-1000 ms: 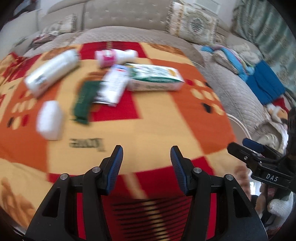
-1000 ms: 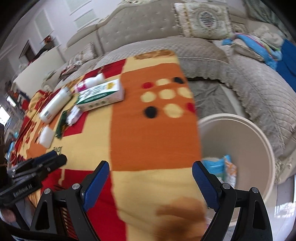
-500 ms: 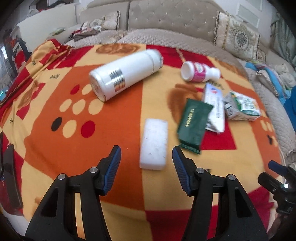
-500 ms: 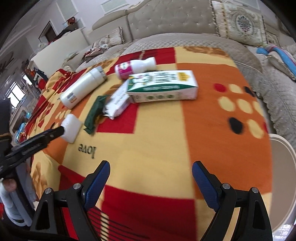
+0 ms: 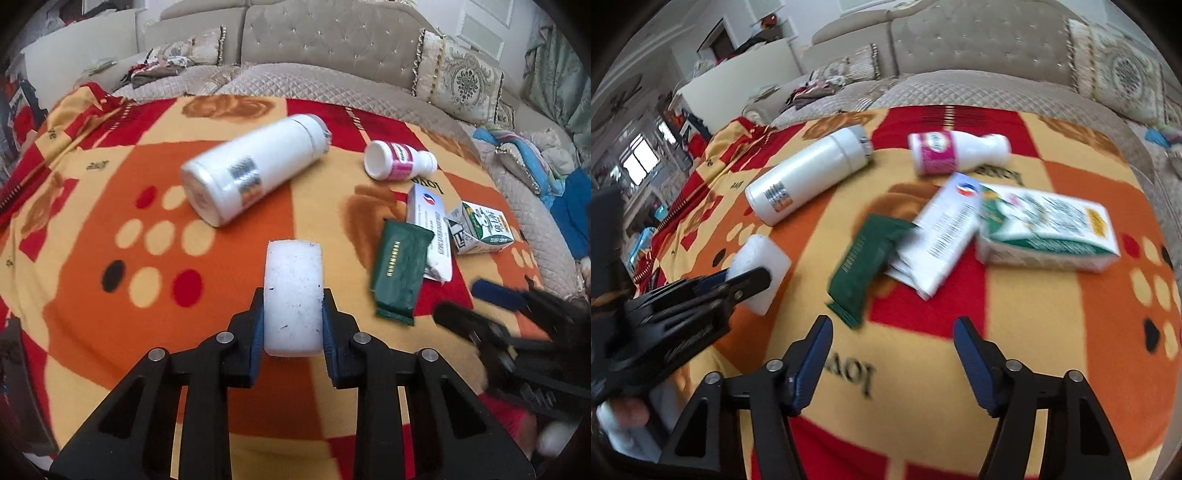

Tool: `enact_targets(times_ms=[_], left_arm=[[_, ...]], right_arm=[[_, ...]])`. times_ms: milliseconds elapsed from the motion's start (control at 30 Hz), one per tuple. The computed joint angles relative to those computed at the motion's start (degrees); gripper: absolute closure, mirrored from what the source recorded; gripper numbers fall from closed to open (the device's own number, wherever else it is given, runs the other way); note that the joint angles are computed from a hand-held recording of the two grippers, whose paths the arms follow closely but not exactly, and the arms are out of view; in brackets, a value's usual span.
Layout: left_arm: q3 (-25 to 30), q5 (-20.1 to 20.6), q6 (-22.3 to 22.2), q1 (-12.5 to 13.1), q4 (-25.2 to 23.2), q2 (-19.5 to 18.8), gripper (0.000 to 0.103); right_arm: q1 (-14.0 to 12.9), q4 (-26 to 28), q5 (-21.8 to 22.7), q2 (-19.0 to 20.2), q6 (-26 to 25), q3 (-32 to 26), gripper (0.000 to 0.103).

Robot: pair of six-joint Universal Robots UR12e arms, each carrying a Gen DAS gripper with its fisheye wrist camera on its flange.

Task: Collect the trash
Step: 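Grasp the white foam block with the left tool while the right grasps the dark green packet, then carry the foam block and green packet over the white bin with both tools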

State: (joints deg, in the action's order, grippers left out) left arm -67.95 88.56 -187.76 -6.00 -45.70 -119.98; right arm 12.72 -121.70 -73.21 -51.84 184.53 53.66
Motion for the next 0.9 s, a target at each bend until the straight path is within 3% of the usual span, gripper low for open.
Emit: enact_targets(times_ms=[200, 400, 467, 500, 533, 567, 633, 900], left_arm=[[-2.5, -0.4, -0.7, 1.5, 1.5, 1.6, 0.078], [-3.6, -0.5, -1.6, 2.3, 2.1, 2.2, 0.078], [-3.6, -1.0, -2.0, 2.4, 2.1, 2.1, 0.078], [-3.5, -1.1, -2.0, 2.3, 2.1, 2.0, 0.078], [-3.5, -1.2, -2.1, 2.2, 2.1, 1.9, 0.078], [-3.5, -1.5, -2.2, 2.2, 2.0, 1.8, 0.078], [-3.5, -2.0, -2.3, 2.1, 1.9, 1.8, 0.078], [-3.9, -3.0, -1.8, 0.7, 2.4, 2.1, 0.078]], right_arm=[[1.7, 6.6, -3.1, 6.4, -1.7, -10.4, 0.037], [2.9, 8.5, -4.6, 9.7, -4.2, -15.3, 0.037], [3.0, 7.6, -5.4, 9.6, -4.9, -14.8, 0.037], [3.1, 7.0, -5.9, 9.4, -5.2, -14.3, 0.043], [3.3, 6.7, -7.0, 9.3, -5.9, -13.9, 0.055], [3.3, 6.2, -7.8, 8.9, -6.8, -13.3, 0.057], [2.8, 6.0, -4.9, 8.3, -7.0, -12.3, 0.071], [1.2, -1.2, -0.8, 1.7, -6.3, -1.8, 0.072]])
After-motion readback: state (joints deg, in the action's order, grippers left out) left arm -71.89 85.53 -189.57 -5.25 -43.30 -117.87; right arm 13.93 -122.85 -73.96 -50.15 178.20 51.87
